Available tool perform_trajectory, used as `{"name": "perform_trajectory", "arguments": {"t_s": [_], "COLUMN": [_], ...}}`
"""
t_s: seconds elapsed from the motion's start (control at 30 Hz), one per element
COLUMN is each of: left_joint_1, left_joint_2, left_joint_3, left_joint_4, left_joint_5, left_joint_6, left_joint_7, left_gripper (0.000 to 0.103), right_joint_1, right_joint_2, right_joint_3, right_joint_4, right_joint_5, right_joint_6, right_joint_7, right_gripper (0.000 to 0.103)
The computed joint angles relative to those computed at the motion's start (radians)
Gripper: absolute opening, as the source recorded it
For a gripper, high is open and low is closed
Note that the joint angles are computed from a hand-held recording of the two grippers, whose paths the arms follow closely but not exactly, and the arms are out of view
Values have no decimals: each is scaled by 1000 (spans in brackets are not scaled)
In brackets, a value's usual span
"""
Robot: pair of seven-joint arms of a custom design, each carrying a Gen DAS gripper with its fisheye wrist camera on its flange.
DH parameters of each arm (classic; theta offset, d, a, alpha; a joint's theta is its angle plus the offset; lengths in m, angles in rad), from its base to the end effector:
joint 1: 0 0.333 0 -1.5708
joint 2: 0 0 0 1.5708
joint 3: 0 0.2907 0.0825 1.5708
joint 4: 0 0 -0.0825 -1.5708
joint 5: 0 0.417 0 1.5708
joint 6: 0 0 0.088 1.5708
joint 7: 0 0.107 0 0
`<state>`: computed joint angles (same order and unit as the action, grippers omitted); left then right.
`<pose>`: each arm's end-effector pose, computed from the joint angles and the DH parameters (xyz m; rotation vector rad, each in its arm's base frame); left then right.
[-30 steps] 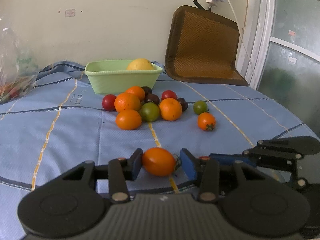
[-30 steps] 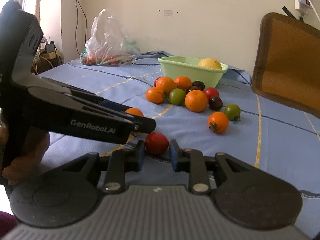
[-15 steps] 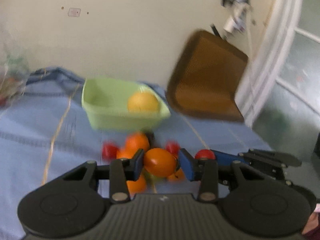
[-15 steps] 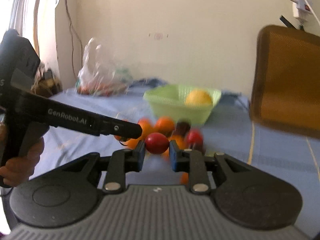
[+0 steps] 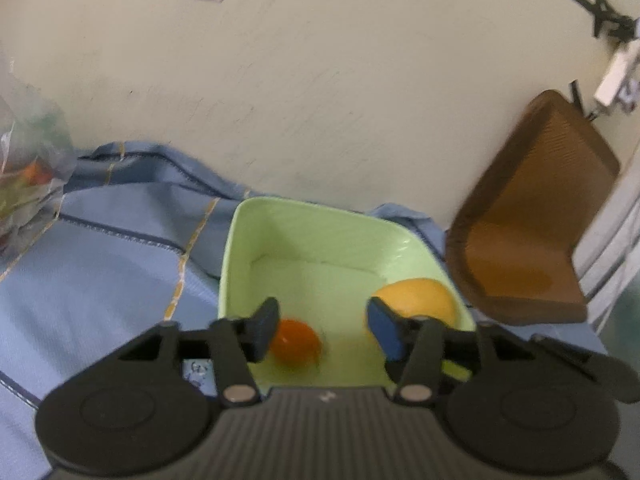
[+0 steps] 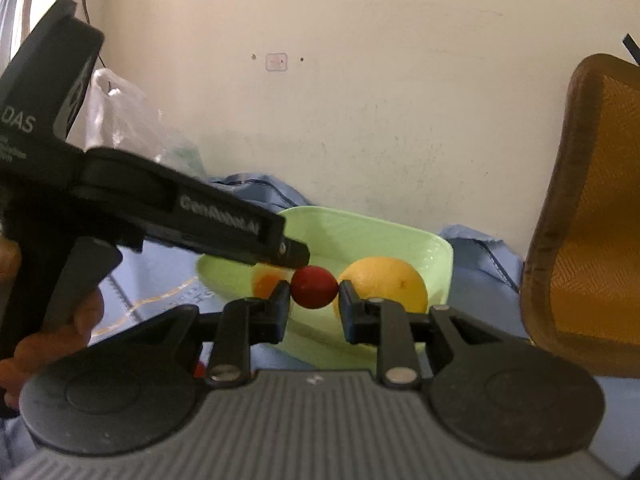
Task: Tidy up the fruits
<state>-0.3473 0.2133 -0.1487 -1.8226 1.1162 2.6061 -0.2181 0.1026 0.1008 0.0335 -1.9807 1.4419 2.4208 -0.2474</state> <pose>0.5901 -0.3346 0.4353 -2.0606 1.2572 -0.9728 0.6295 0.0903 0.4139 -1.9416 0.6438 -0.3728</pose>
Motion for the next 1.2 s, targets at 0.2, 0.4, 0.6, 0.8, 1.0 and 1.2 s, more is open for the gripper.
{"name": "perform_trajectory", "arguments": {"t_s": [0.2,0.4,0.6,0.8,1.0,1.2], "left_joint_1": [-20,-15,-23,-66,-99,-109], "left_joint_2": [-84,-231,-265,-175,-122,-167], "left_joint_3": [-11,-98,-166,-182,-149,-149], "left_joint_4": [-82,-253,-329,-259,-211,-262], "left_joint_5": [143,279,294,198,126,118], "left_joint_6": [-13,-65,-80,-144,-167,-156], "left_joint_7": [-151,-345,-407,-192,-74,-92], "left_gripper": [57,59,59,66,41,36], "right_joint_1": [-28,-73,-117,-122,-58,7], "right_joint_2": [-58,-175,-253,-327,-366,-326], "right_joint_3": [-29,-107,-170,-192,-167,-123], "right_joint_4": [-47,-168,-288,-377,-417,-384], "right_joint_5": [5,82,31,-55,-54,-70], "right_joint_6": [-81,-164,-166,-208,-117,44], "right_joint_7": [2,-45,43,44,-133,-208], "right_gripper": [40,40,40,40,44,45]}}
